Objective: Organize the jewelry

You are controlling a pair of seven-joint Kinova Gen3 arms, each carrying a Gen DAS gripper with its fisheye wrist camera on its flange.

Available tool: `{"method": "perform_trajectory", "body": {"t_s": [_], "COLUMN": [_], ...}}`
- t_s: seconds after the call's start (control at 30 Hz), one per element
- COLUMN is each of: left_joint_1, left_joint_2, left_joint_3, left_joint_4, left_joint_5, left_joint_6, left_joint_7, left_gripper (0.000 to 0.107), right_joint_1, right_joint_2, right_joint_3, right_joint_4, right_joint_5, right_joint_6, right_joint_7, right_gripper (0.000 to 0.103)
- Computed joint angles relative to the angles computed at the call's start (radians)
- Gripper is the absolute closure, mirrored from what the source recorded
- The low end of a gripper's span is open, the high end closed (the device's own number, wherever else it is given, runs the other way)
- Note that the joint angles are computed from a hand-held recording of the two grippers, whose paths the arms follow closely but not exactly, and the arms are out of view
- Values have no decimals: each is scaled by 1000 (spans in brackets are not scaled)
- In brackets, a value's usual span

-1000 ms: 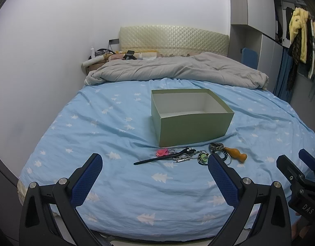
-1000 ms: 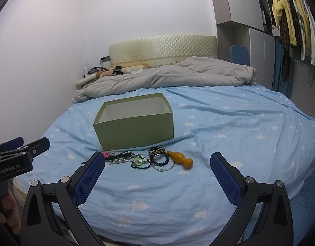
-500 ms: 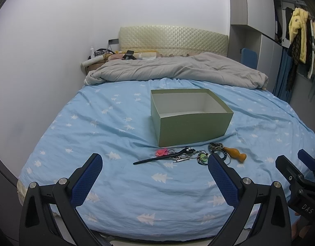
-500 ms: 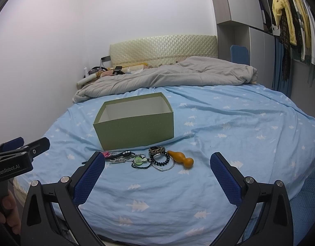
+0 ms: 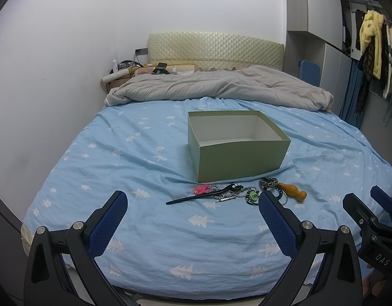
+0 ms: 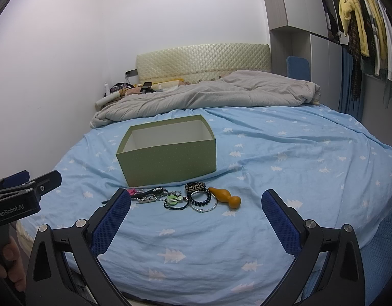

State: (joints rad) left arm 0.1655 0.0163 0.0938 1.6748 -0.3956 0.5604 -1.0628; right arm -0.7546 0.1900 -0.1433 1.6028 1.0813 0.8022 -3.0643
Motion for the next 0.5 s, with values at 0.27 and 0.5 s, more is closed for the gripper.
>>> {"method": "perform_trajectory", "body": {"t_s": [0.27, 0.5], "left_joint_1": [1, -1], "left_joint_2": [1, 0], "left_joint_3": [1, 0], "left_joint_4": [2, 1], "left_joint_5": [-4, 6], "left_joint_6": [-1, -1], "left_joint_7": [3, -7], "left_gripper": [5, 5], "right_joint_1": [0, 1], "right_joint_2": [1, 1], "right_joint_3": [1, 0], "right_joint_4": [0, 1], "right_joint_5": [0, -1], "right_joint_6": [-1, -3], "right_joint_7": [-1, -1], "right_gripper": [0, 0]}}
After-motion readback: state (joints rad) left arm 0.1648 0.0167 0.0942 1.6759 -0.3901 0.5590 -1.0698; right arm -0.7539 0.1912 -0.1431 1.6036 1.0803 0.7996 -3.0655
